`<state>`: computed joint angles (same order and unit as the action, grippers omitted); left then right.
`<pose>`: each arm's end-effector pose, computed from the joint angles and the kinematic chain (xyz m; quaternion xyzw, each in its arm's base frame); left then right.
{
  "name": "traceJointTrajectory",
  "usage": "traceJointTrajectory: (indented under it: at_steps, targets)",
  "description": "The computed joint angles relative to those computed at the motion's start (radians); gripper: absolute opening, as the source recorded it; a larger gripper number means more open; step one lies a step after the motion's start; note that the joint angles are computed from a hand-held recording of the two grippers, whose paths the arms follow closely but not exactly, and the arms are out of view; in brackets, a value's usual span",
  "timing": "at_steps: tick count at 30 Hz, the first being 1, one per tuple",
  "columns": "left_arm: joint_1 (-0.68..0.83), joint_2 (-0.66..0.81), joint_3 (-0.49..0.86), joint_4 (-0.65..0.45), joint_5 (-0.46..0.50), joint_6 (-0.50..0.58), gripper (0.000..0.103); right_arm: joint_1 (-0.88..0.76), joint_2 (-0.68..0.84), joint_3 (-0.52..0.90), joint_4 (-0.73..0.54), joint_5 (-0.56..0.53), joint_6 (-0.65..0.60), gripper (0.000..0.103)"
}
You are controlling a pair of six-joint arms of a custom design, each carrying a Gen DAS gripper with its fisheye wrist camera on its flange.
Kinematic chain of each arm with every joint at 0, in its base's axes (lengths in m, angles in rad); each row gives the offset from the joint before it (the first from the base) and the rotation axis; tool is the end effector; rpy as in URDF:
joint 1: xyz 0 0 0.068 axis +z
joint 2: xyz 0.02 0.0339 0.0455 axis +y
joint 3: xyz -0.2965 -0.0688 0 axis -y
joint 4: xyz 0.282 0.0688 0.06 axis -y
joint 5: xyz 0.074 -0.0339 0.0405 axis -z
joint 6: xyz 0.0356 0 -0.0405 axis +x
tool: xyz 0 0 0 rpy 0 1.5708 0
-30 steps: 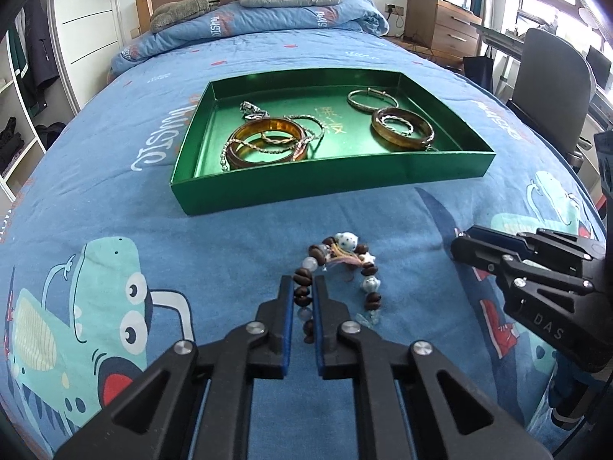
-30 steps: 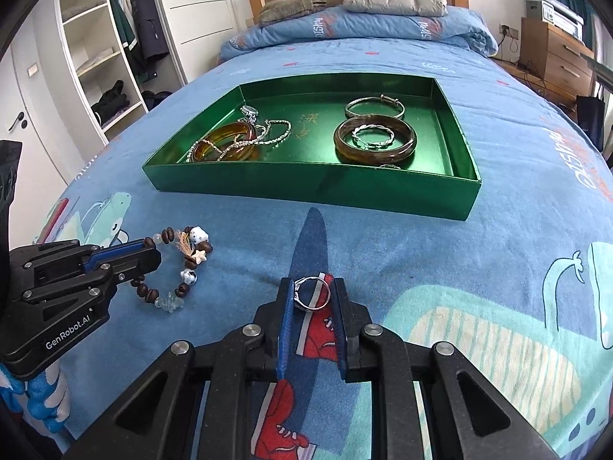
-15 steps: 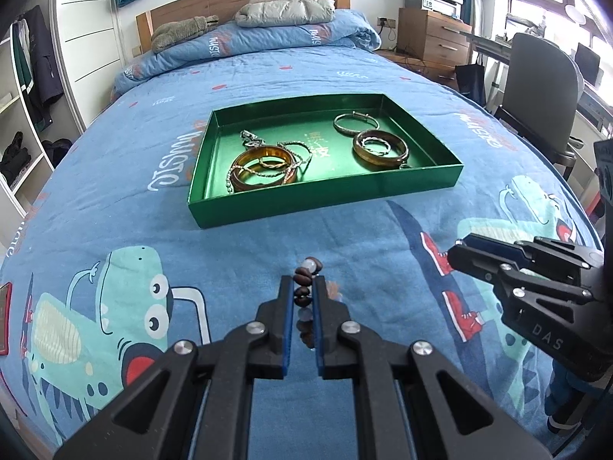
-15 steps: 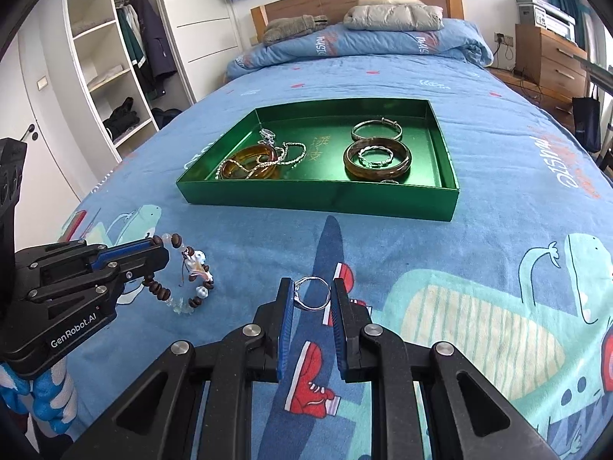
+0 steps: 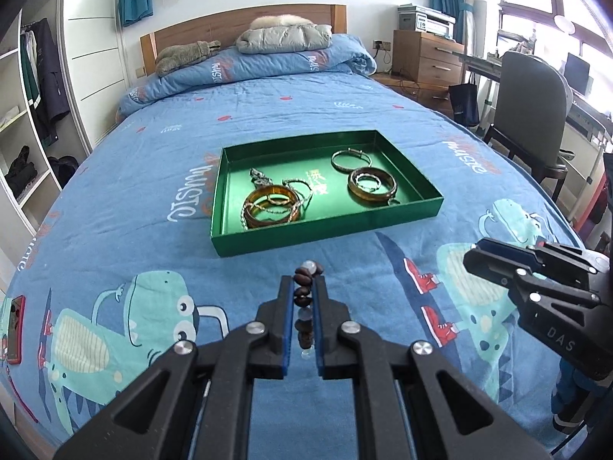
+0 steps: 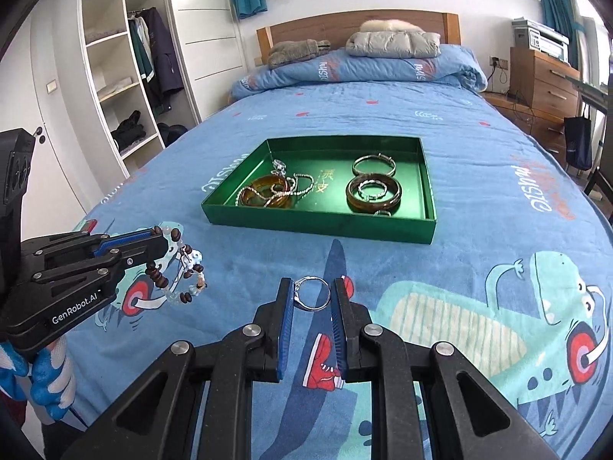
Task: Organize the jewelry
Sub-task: 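Carry the bracelet and ring into the green tray and open both tools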
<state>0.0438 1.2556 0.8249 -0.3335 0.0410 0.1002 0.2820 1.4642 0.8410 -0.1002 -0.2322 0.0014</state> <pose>0.2883 0.0112 0.2564 0.0340 0.9190 0.0094 0.3927 0.3184 0.1008 0.2205 -0.1738 0.8899 0.1622 0.3894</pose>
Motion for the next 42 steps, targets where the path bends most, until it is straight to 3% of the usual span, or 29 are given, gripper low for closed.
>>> traceJointTrajectory:
  at_steps: [6, 12, 19, 29, 32, 37, 42]
  targets:
    - [0.019, 0.083, 0.141, -0.003, 0.052, 0.012, 0.008, -0.023, 0.031, 0.12, -0.019, 0.007, -0.018, 0.019]
    - [0.004, 0.29, 0.345, 0.001, 0.084, -0.005, 0.008, -0.037, 0.164, 0.303, -0.03, -0.001, -0.034, 0.019]
    - [-0.023, 0.622, 0.705, -0.05, 0.028, -0.006, 0.008, -0.055, 0.441, 0.644, -0.105, -0.012, -0.036, 0.019]
    - [-0.021, 1.051, 1.25, -0.253, -0.011, -0.052, 0.008, -0.059, 0.844, 1.175, -0.324, -0.002, -0.029, 0.019]
    - [-0.02, 1.131, 1.325, -0.307, -0.038, -0.059, 0.008, -0.053, 0.942, 1.293, -0.417, 0.005, -0.042, 0.019]
    - [-0.019, 1.178, 1.331, -0.32, -0.094, -0.058, 0.008, -0.047, 1.096, 1.519, -0.622, 0.012, -0.068, 0.019]
    - [-0.006, 1.198, 1.351, -0.343, -0.076, -0.085, 0.008, -0.039, 1.141, 1.579, -0.688, 0.053, -0.094, 0.019]
